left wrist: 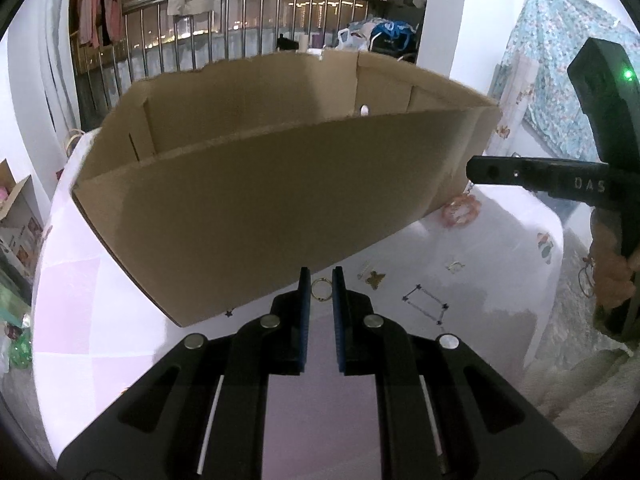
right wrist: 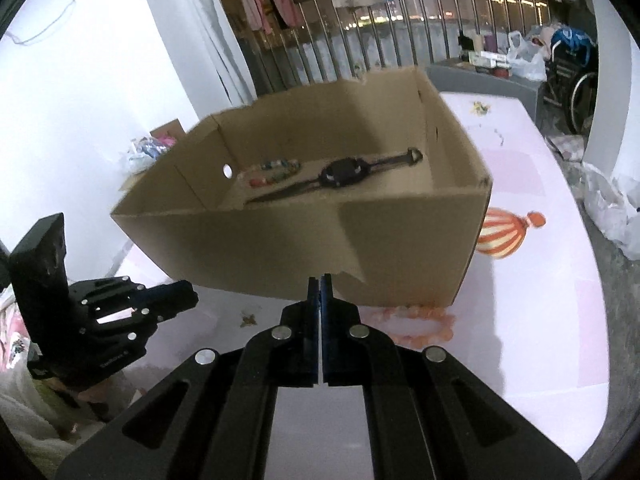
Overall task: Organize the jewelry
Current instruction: 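Carry the ring and chain over the box and open both grippers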
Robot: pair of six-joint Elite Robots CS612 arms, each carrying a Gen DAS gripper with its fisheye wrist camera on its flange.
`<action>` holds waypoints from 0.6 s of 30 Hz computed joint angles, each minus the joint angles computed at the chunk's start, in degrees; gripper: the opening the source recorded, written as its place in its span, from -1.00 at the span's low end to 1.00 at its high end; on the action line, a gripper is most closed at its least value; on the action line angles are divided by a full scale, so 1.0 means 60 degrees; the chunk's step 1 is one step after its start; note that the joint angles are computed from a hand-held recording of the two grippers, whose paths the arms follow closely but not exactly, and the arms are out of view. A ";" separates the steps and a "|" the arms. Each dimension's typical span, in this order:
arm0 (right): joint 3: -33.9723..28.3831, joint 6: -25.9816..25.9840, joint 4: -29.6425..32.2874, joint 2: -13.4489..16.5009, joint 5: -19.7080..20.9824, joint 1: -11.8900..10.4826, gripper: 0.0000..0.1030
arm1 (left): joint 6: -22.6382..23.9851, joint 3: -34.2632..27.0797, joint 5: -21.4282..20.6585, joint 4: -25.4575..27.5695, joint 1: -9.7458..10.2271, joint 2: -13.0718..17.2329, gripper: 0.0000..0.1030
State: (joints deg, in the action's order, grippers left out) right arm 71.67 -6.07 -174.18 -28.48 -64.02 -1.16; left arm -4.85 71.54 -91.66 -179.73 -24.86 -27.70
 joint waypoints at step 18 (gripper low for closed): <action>-0.0984 0.0269 -0.1253 0.0039 0.1373 -0.0104 -0.98 | 0.0962 -0.0618 0.0071 -0.1003 -0.0060 -0.0345 -0.81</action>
State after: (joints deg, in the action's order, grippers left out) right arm 65.77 -4.46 -181.70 -28.25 -55.78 -1.79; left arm 0.92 67.83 -91.24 -185.75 -25.22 -29.77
